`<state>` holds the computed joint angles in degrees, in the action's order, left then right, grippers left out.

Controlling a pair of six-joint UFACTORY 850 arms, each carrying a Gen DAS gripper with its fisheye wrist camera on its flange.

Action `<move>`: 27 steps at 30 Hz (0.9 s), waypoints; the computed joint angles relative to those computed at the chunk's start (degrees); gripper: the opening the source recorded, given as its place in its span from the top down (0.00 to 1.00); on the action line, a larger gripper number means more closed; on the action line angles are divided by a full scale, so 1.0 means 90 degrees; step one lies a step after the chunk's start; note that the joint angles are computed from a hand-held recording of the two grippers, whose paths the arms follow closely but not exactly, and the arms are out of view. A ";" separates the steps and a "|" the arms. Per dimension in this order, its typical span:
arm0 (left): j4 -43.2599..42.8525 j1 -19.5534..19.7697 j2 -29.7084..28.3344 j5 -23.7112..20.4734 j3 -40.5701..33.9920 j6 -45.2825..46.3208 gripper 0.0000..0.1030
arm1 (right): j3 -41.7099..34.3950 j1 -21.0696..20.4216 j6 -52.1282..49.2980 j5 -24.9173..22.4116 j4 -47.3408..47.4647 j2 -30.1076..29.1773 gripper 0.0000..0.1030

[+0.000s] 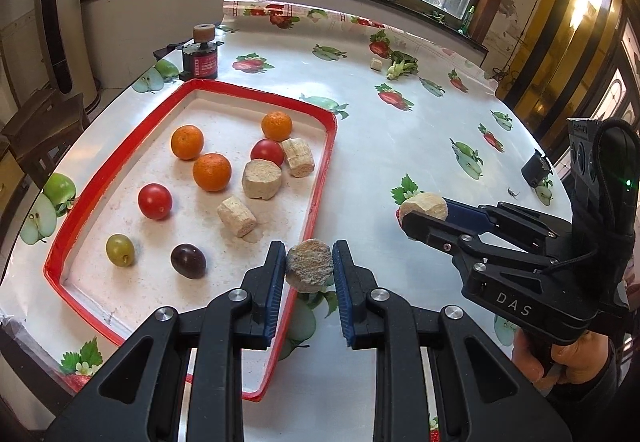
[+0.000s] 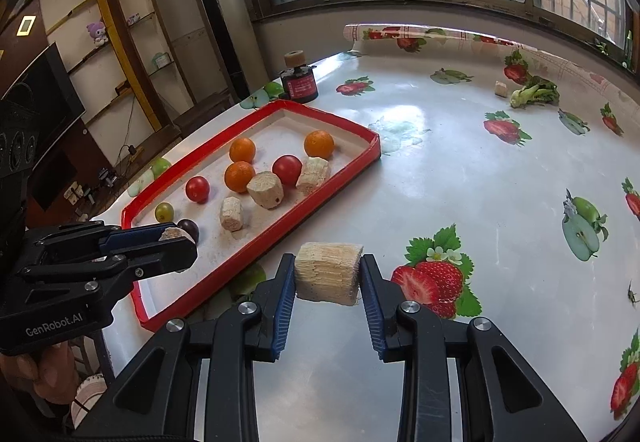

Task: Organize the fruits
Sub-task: 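Carry the beige piece and beige block over the red tray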

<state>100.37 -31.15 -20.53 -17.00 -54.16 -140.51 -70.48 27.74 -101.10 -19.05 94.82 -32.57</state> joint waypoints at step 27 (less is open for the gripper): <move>0.0862 0.0533 0.0386 0.0003 0.0623 -0.1051 0.79 | -0.0697 0.0363 0.1042 0.0040 -0.1055 -0.0432 0.69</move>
